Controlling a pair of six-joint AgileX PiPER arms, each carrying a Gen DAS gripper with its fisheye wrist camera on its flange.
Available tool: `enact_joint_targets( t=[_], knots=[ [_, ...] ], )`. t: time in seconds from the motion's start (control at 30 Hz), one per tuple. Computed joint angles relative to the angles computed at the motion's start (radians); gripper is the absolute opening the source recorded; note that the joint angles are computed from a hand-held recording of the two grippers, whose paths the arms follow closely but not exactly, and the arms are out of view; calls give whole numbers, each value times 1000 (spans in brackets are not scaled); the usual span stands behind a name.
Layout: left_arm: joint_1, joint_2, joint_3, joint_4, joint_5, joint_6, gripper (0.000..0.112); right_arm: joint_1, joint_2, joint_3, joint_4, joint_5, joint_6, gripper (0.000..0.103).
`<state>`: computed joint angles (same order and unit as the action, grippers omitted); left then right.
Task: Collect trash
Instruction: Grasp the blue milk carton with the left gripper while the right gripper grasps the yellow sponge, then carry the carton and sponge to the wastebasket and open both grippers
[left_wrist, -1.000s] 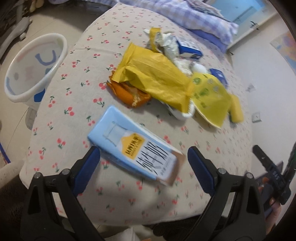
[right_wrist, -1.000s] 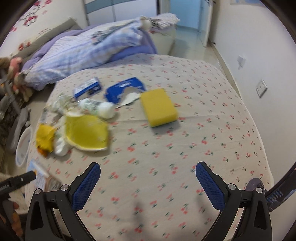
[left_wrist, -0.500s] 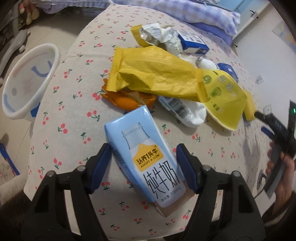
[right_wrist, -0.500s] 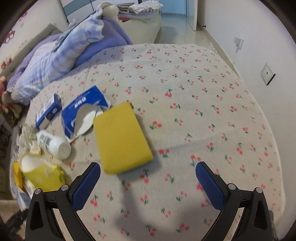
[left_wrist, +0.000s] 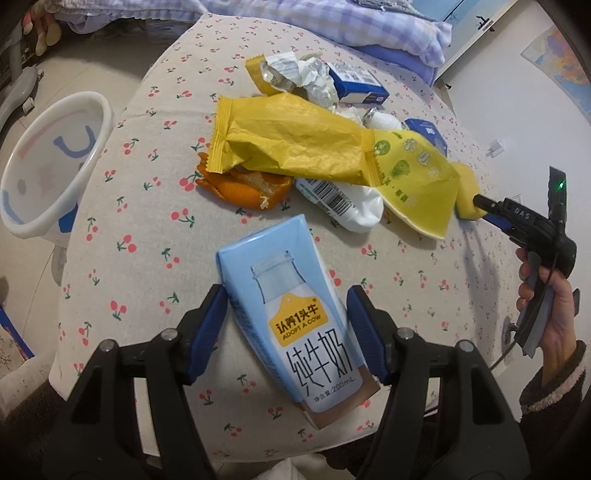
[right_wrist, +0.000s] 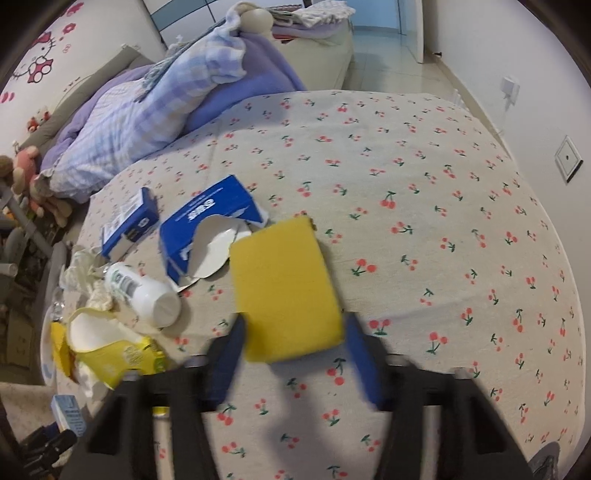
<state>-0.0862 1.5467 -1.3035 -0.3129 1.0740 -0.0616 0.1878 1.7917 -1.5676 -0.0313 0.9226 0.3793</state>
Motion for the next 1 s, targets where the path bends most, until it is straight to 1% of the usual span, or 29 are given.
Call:
enact_joint_targets(
  t=[0.03,0.07,0.13,0.17,0.2,0.23,0.27,0.3,0.43,0.5,0.53,0.57,0.6,0.67,0.8,0.93,1.0],
  knots=[
    [10,-7,-2,-10,4,9,67,-4,-7,4,8,-4,0,36],
    [17,-12,-6,-16,7,14,66,-9,-14,8,17,-9,-1,35],
    [29,-18,-20,-24,9,22,66,-24,-33,24,55,-25,-14,35],
    [36,-23,-24,-24,10,29,66,-33,-44,33,74,-36,-14,38],
    [37,-25,-28,-18,8,29,66,-40,-53,41,87,-48,-14,44],
    [36,-22,-35,-13,7,28,66,-40,-53,38,87,-50,-7,65],
    [42,-22,-37,-14,9,33,66,-38,-52,37,80,-54,7,82],
    [48,-17,-44,-15,11,34,66,-35,-48,36,74,-61,18,83],
    [66,-3,-63,-24,11,30,66,-5,14,-14,20,-26,66,83],
    [74,-3,-68,-31,13,33,66,16,50,-47,-8,1,75,81],
    [78,-3,-72,-35,15,36,66,29,62,-58,-31,11,80,72],
    [80,-2,-78,-39,18,38,66,49,83,-83,-70,41,85,56],
    [87,-3,-82,-47,21,44,66,66,100,-108,-100,75,83,55],
    [99,-9,-89,-59,30,55,66,80,98,-117,-121,95,93,49],
    [131,-5,-133,-87,60,85,66,97,45,-104,-105,117,114,47],
    [184,-6,-198,-107,90,123,66,150,-50,-77,-107,128,151,47],
    [219,2,-247,-110,115,138,66,171,-81,-80,-83,128,169,47]
  ],
)
